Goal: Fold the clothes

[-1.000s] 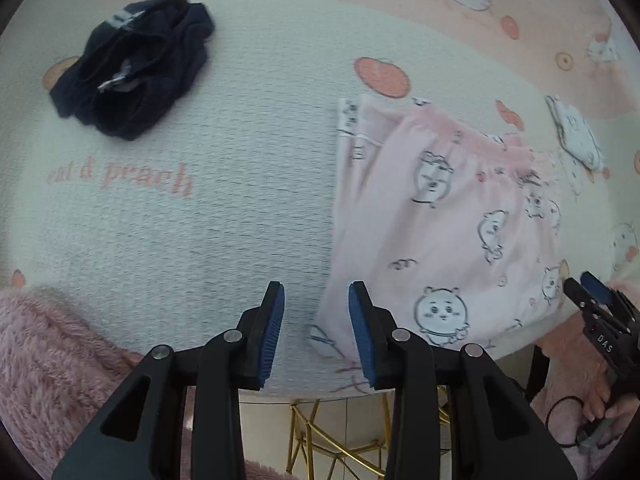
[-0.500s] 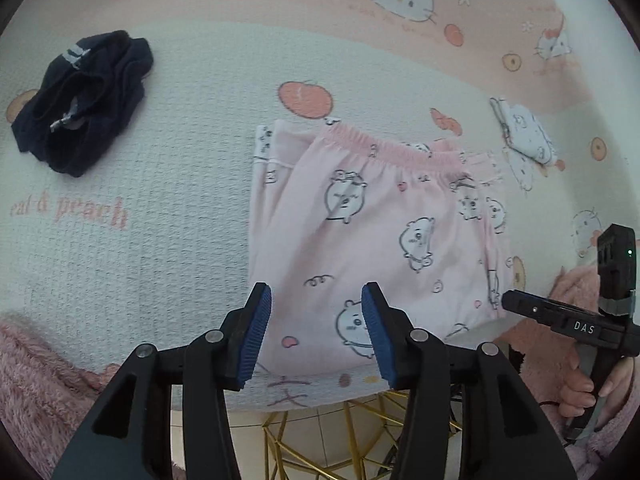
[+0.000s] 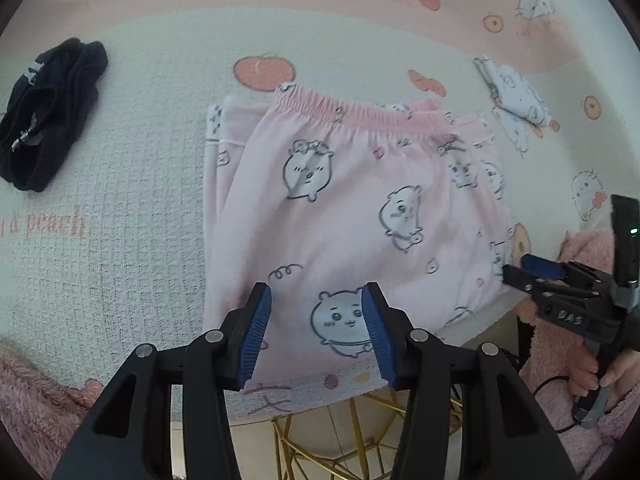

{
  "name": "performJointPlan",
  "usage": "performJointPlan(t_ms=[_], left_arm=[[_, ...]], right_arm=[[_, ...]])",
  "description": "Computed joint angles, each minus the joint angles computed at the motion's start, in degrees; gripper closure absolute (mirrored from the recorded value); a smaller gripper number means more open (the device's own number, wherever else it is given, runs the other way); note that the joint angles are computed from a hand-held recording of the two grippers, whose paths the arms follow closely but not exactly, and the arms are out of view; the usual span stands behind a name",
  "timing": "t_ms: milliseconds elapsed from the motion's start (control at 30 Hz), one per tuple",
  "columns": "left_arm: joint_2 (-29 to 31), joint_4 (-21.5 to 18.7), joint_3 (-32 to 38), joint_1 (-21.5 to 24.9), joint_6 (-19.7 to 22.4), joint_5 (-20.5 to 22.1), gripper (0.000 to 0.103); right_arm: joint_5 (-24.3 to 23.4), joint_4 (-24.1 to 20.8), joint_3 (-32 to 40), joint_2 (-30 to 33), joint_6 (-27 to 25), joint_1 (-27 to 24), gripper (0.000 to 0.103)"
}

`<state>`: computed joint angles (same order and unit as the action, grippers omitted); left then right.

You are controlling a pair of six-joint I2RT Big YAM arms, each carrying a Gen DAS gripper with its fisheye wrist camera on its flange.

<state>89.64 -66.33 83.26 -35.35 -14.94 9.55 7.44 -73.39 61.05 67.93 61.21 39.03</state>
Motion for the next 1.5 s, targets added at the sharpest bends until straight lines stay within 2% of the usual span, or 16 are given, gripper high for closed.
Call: performJointPlan(t_ms=[100, 133, 300, 400, 467, 533, 600, 633, 867, 967, 1033, 1167, 1300, 1367, 1433, 1500], left_arm=[[0.1, 0.0, 0.1, 0.2, -0.7, -0.7, 0.054], [-0.1, 0.5, 0.1, 0.2, -0.9, -1.0, 0.054], [-2.0, 4.2, -0.8, -0.5, -0.3, -0.6, 0.054], [-2.0, 3.2, -0.9, -1.5, 1.2, -3.3, 0.081], [-0.5, 0.7, -0.2, -1.9, 2.0, -4.3, 0.081], [0.6, -1.1, 0.3, -1.9, 1.9, -4.3, 0.081], [0.8, -1.1, 0.7, -1.7, 1.5, -3.8, 0.081], [0.8, -0.9, 0.7, -1.3, 1.2, -3.1, 0.081], [-2.1, 2.5, -1.4, 3.0, -3.6, 2.0, 0.080], [-2.4, 2.4, -1.8, 4.4, -4.5, 2.4, 0.080], [-2.8, 2.6, -2.5, 5.1, -5.4, 3.4, 0.080], [-2.1, 2.4, -2.1, 4.0, -4.2, 4.3, 0.080], [-0.8, 2.2, -0.9, 2.8, -3.4, 5.0, 0.079], [-0.6, 1.7, -0.8, 2.4, -2.9, 4.8, 0.079], [-0.6, 0.8, -1.0, 2.4, -2.5, 5.0, 0.079], [-0.6, 0.3, -1.3, 2.5, -2.9, 5.2, 0.079]], right_arm=[[7.0, -9.0, 2.1, 1.9, 5.3, 0.0, 0.051], [7.4, -8.8, 1.3, 0.8, 6.4, -0.6, 0.051], [-8.3, 14.0, -6.8, -7.7, 5.7, -3.7, 0.048], [-8.1, 10.1, -3.2, -1.0, 1.0, -2.4, 0.045], [-5.9, 8.4, -1.1, 1.6, -0.7, -1.3, 0.044], [-4.5, 7.6, -0.1, 2.6, -1.5, -0.6, 0.051], [-4.4, 9.3, -0.1, 2.6, -1.5, -0.6, 0.080], [-5.1, 10.9, -0.3, 2.0, -1.0, -0.9, 0.086], [-0.9, 15.4, 9.5, 7.1, -13.1, 0.7, 0.094], [0.5, 12.7, 17.1, 13.7, -19.3, 2.7, 0.094], [2.2, 11.4, 17.1, 13.4, -17.4, 3.2, 0.094], [-0.8, 14.4, 7.0, 3.4, -4.8, 1.1, 0.064], [-4.1, 11.2, -0.7, -1.8, 3.1, -1.5, 0.063], [-7.0, 14.9, -4.8, -4.9, 7.0, -2.2, 0.063], [-9.4, 16.3, -5.9, -4.8, 7.9, -2.9, 0.059], [-9.1, 16.9, -5.1, -3.2, 5.6, -2.8, 0.043]])
